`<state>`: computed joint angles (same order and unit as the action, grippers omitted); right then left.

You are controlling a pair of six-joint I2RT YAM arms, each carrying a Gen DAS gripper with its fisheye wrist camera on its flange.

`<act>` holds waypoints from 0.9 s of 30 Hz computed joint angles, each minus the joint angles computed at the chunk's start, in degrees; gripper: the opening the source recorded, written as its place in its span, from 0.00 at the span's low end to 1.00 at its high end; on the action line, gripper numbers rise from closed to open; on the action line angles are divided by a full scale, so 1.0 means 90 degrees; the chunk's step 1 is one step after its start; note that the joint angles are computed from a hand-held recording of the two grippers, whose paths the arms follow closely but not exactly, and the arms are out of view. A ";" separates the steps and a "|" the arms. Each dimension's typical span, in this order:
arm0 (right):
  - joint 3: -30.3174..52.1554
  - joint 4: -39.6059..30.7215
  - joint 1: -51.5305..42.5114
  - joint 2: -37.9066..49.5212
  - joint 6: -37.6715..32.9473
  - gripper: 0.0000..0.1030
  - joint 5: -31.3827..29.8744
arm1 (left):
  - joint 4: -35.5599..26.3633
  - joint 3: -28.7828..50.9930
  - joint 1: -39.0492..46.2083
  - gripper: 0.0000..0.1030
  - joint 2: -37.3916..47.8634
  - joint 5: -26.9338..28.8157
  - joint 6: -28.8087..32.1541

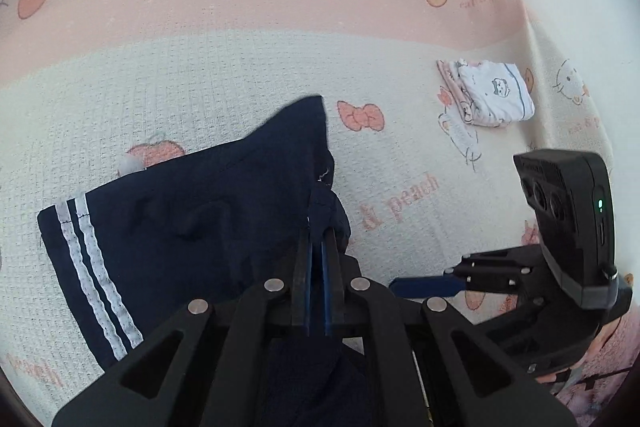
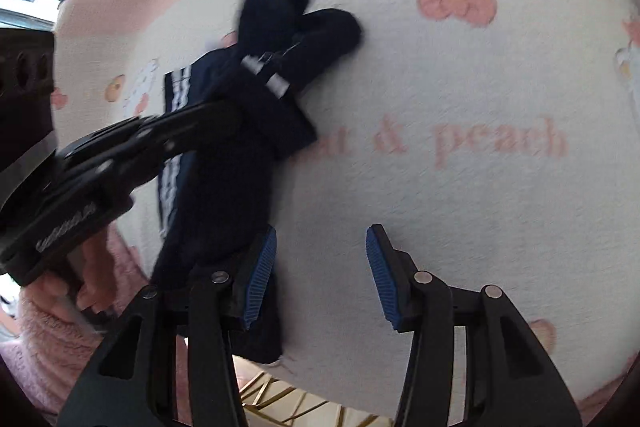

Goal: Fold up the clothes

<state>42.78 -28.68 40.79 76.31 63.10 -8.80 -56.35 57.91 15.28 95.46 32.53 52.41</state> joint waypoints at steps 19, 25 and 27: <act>0.1368 -0.2021 -0.0026 0.0358 -0.0039 0.47 0.1859 | -0.2554 0.0686 0.0409 0.07 -0.0967 0.0850 0.2057; 0.0925 -0.2638 -0.0244 -0.0568 0.0043 0.47 0.1651 | -0.1620 0.0518 0.0411 0.08 -0.0449 0.0518 0.1213; 0.0931 -0.2895 -0.0282 -0.0862 -0.0238 0.47 0.1576 | -0.1308 0.0603 0.0648 0.08 -0.0078 0.0433 0.1014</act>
